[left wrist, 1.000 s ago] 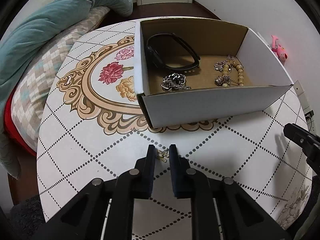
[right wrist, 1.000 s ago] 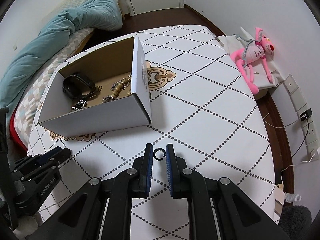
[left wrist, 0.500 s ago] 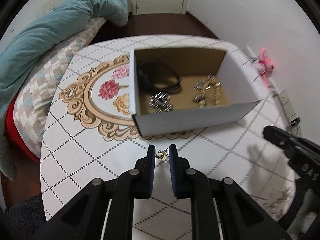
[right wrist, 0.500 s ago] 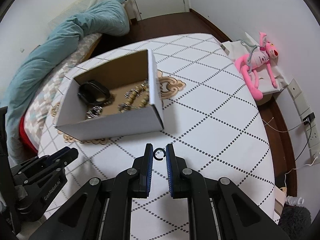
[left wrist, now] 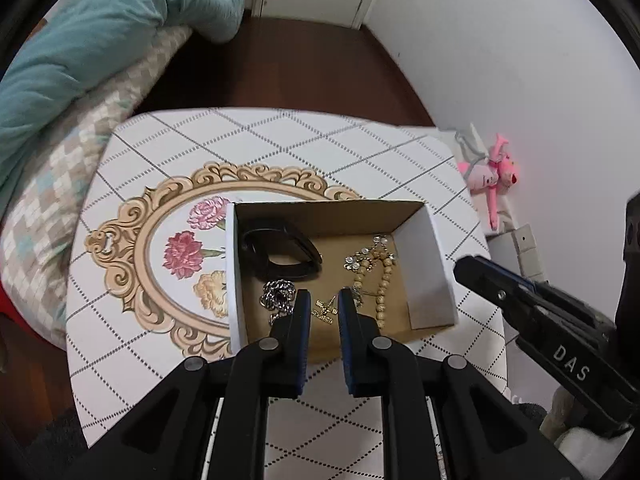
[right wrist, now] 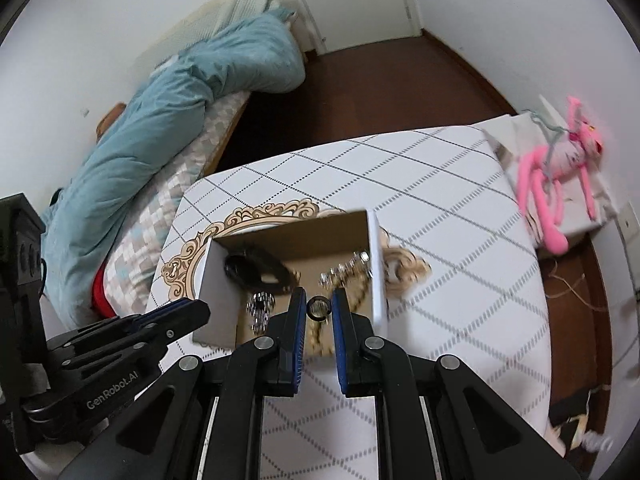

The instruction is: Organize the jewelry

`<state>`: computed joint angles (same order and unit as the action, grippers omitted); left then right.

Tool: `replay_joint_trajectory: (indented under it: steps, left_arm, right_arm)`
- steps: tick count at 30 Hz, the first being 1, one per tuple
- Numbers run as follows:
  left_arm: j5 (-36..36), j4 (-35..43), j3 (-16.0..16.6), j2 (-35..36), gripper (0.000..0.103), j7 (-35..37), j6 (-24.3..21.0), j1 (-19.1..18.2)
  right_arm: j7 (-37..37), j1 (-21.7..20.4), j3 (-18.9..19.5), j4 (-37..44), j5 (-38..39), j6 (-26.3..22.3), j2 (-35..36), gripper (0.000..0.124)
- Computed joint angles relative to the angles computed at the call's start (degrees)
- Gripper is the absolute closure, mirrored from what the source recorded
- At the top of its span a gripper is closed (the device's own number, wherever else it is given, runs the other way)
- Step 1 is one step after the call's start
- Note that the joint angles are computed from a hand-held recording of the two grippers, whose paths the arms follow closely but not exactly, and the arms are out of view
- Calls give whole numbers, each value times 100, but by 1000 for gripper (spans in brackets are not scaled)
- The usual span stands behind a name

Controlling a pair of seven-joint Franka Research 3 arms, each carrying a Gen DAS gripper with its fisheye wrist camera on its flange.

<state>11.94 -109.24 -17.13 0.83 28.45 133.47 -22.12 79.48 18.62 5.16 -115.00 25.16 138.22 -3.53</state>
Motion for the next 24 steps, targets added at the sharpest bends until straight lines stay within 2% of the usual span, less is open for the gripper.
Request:
replay_joint_trajectory:
  steps: [5,8,9,10,11,12,13,17,20,22,23,24]
  left_arm:
    - [-197,352,48,249,91,65,-508,50]
    - [-277,385,59,265,88,83,-500,69]
    - [-246,408,61,265,81,44,-549,66]
    - [-223,454,64,285,66,32,-606,67]
    - [-167,492,65,289,58,0,-681,61]
    - [-22,558,64,292,42,-111,-837,39]
    - [55,597,67,293,35,-164,-914,33]
    - [341,776,57,303,34,-295,-1337,-9]
    - [620,744,40,228,24,-462,-1538,-56]
    - [809,697,15,183,17,-587,-1656,-93]
    - [898,673,0,169,16,-635,-1711,-113]
    - [950,658,-10,165,14,-671,-1762,-127]
  right_arm:
    - [246,39,27,1053,-768,-784,860,110]
    - [400,48,9,1372,-941,-1166,1088,109]
    - [427,52,3,1370,-980,-1161,1089,106]
    - [409,45,-1,1372,-979,-1173,1084,97]
    - [395,32,-3,1372,-939,-1191,1068,91]
    - [404,25,-9,1363,-938,-1184,1046,85]
    - [412,27,-11,1338,-968,-1164,1018,84]
    - [560,41,-33,1218,-1255,-1076,866,84]
    - [840,72,-44,999,-1771,-928,671,68]
    - [986,84,-30,877,-2074,-893,572,46]
    - [1067,90,-20,766,-2247,-855,491,41]
    - [1100,88,-9,683,-2337,-828,433,30]
